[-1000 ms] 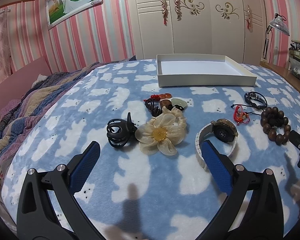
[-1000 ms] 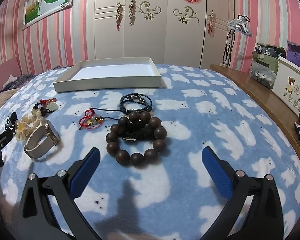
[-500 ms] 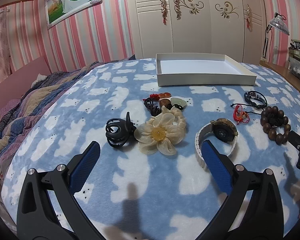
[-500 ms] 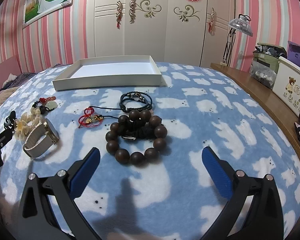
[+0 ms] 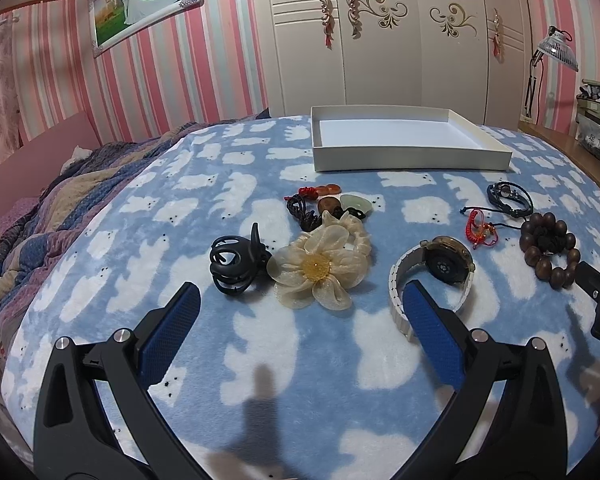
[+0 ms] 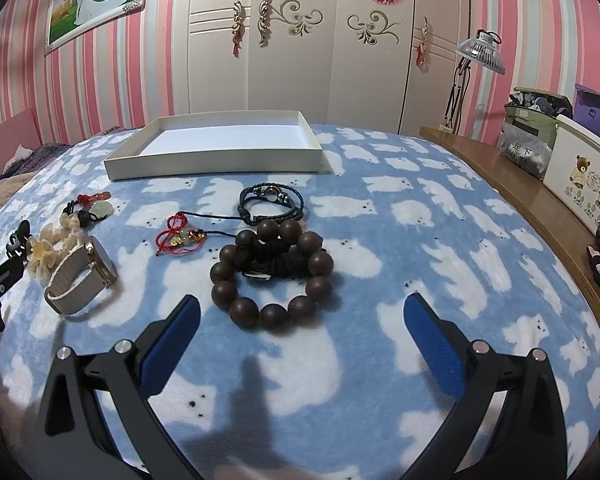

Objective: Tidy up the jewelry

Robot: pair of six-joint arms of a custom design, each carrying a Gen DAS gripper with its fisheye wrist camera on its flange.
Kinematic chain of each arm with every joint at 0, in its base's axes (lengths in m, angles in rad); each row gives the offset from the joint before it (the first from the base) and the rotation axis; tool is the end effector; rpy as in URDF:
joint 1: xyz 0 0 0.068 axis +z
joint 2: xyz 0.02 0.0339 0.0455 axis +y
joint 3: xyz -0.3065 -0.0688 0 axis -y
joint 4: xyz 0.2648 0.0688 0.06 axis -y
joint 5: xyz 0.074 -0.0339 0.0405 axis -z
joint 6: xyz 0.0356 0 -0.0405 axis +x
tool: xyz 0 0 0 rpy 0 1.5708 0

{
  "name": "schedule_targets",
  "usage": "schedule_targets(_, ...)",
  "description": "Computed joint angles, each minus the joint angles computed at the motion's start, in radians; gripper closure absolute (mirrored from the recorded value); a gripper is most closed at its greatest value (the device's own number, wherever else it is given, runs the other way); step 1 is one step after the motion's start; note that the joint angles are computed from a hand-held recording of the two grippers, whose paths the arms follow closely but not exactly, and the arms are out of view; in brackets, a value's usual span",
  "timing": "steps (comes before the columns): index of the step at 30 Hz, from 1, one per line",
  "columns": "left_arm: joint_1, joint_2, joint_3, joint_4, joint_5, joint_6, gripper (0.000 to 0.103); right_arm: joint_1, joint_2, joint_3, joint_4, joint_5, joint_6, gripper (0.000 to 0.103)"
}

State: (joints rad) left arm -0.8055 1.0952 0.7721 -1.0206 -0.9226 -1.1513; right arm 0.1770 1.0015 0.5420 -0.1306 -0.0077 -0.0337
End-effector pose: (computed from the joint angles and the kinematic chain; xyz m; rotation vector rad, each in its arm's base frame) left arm 0.1391 -0.1039 0.2658 -0.5074 2.1715 0.4073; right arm 0.2065 0.0372 0.2470 -0.2318 2.1498 0.0909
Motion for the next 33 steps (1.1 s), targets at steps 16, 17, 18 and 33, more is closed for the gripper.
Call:
schedule_targets(16,0.007,-0.013,-0.003,0.004,0.011,0.011,0.003,0.012,-0.008,-0.001,0.001,0.024,0.003,0.002)
schedule_targets(17,0.009,-0.015,-0.004,0.007,0.013,0.017,0.003,0.015,-0.008,-0.002,0.002,0.029,0.002,0.002)
schedule_targets(18,0.012,-0.017,-0.005,0.011,0.016,0.022,0.003,0.017,-0.006,-0.001,0.002,0.033,0.001,0.002)
schedule_targets(33,0.032,-0.034,-0.017,0.048,0.033,0.062,0.003,0.019,0.01,0.002,0.0,0.045,0.0,0.002)
